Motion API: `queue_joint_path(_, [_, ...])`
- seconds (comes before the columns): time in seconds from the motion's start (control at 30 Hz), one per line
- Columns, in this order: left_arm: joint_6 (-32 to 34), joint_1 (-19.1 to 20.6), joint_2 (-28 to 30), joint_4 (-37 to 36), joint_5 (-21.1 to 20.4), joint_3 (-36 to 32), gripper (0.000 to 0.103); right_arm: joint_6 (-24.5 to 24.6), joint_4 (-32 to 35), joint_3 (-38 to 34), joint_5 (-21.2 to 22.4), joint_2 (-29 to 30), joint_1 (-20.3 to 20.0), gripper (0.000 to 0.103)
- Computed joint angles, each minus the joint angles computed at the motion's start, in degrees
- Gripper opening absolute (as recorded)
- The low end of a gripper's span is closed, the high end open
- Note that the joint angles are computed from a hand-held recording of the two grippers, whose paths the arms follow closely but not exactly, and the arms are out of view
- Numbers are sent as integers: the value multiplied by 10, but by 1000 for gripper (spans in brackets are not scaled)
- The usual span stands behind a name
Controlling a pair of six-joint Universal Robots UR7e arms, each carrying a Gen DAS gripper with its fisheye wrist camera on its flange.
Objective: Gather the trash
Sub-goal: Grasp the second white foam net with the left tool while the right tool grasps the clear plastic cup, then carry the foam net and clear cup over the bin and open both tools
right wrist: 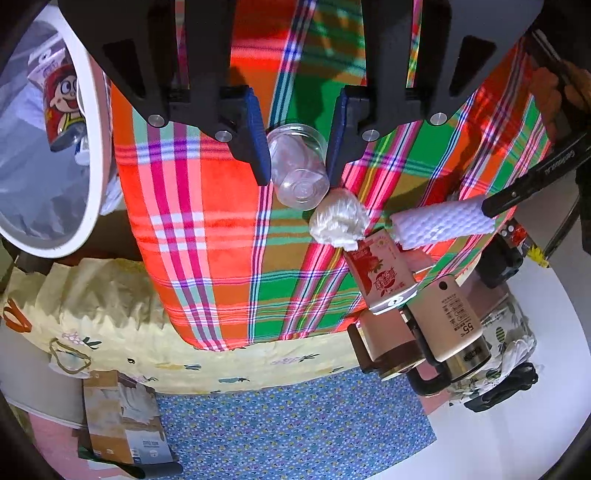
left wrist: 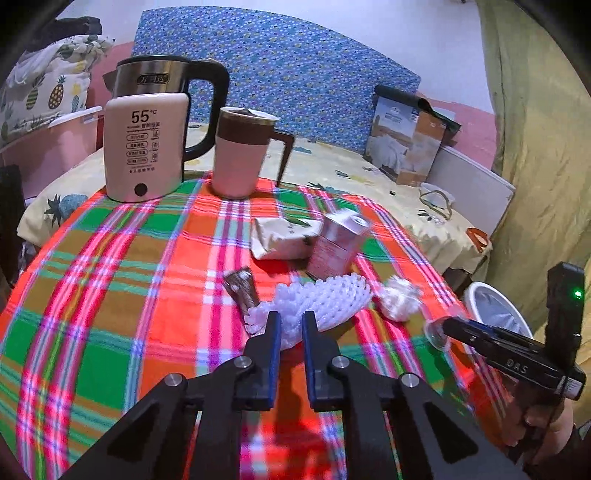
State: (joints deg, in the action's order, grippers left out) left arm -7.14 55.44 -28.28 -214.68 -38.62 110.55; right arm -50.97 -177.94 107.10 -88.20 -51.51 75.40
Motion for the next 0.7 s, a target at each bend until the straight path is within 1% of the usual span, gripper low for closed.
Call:
queue_joint_path(0.17, [-41, -24, 6, -5, 5, 25, 11, -3, -1, 17, 9, -16, -9, 33])
queue_joint_path(0.43, [-105, -52, 12, 0, 7, 54, 10, -14, -4, 48, 28, -47, -24, 33])
queue_joint_path(0.7, [-134, -79, 17, 12, 10, 67, 10, -19, -5, 70, 38, -71, -41, 33])
